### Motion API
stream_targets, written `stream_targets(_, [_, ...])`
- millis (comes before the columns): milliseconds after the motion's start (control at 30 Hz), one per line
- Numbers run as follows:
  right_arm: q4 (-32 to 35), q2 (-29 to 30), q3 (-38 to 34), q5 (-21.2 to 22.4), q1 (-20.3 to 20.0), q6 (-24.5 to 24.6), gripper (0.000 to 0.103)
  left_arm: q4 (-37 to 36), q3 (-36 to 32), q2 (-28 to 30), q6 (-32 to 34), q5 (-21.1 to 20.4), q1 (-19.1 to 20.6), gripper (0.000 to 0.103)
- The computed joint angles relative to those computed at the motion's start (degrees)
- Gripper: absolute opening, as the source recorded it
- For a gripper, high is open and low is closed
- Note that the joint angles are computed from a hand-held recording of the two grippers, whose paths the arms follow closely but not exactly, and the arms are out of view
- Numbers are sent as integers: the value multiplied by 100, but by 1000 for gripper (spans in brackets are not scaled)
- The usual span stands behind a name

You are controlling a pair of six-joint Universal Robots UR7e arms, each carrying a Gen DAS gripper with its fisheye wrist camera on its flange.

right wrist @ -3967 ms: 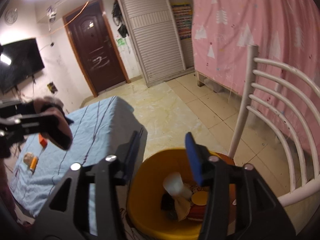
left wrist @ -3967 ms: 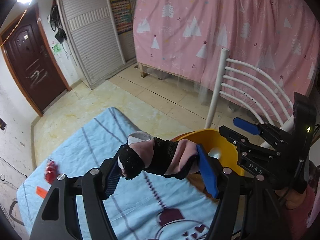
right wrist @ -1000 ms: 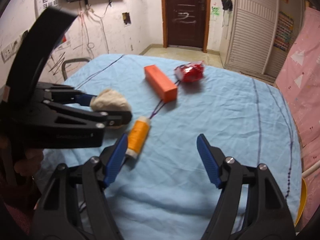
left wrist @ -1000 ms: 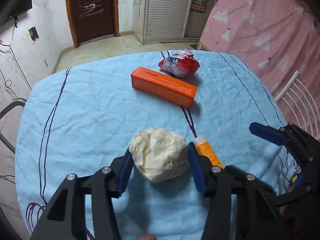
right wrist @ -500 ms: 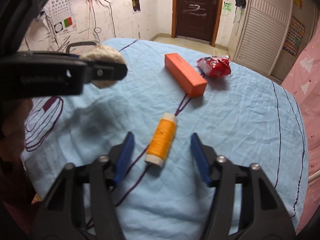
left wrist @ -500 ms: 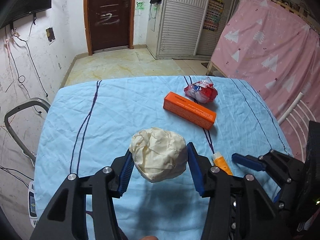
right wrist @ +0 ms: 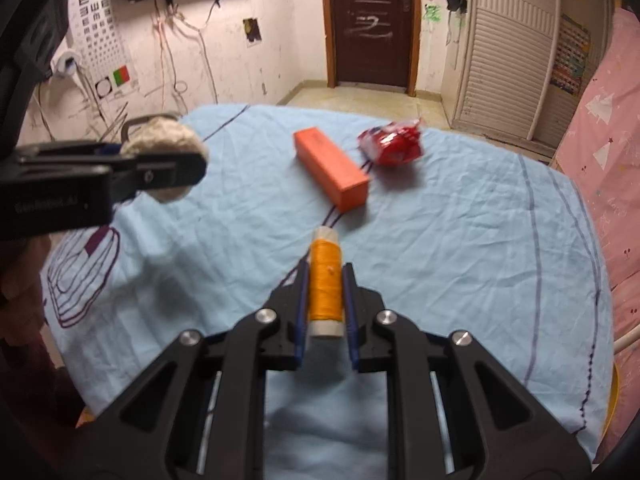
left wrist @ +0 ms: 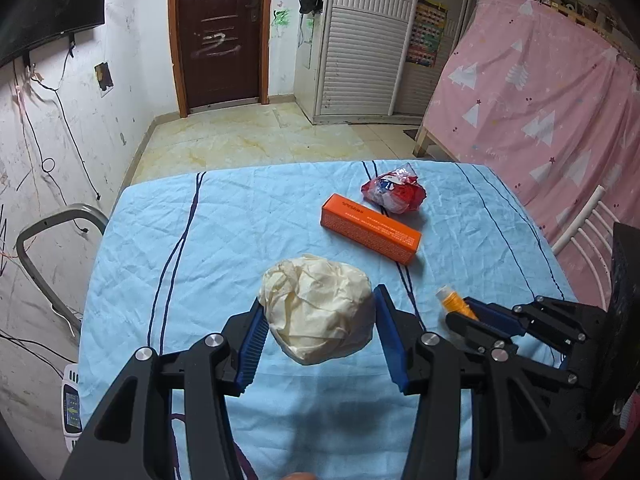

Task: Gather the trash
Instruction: 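Grasp the crumpled white paper with the left gripper while the right grasps the orange tube, then carry the paper and orange tube to the yellow bin and release both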

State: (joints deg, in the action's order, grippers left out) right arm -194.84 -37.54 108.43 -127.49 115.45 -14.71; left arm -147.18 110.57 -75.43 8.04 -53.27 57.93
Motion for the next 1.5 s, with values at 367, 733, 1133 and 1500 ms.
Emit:
stream_targets(367, [-1410, -789, 893, 151, -239, -44, 15, -97, 162, 75, -6, 229, -564, 43])
stream_targets(733, [-2928, -1771, 2035, -16, -664, -98, 15, -217, 306, 477, 133, 285, -1340, 43])
stream_targets(1133, [-3659, -2462, 2839, -139, -1379, -286, 15, -605, 317, 1125, 586, -185, -1995, 43])
stream_targets(1500, [-4055, -3095, 3479, 177, -2067, -129, 15, -606, -18, 1830, 535, -1145, -2145, 43])
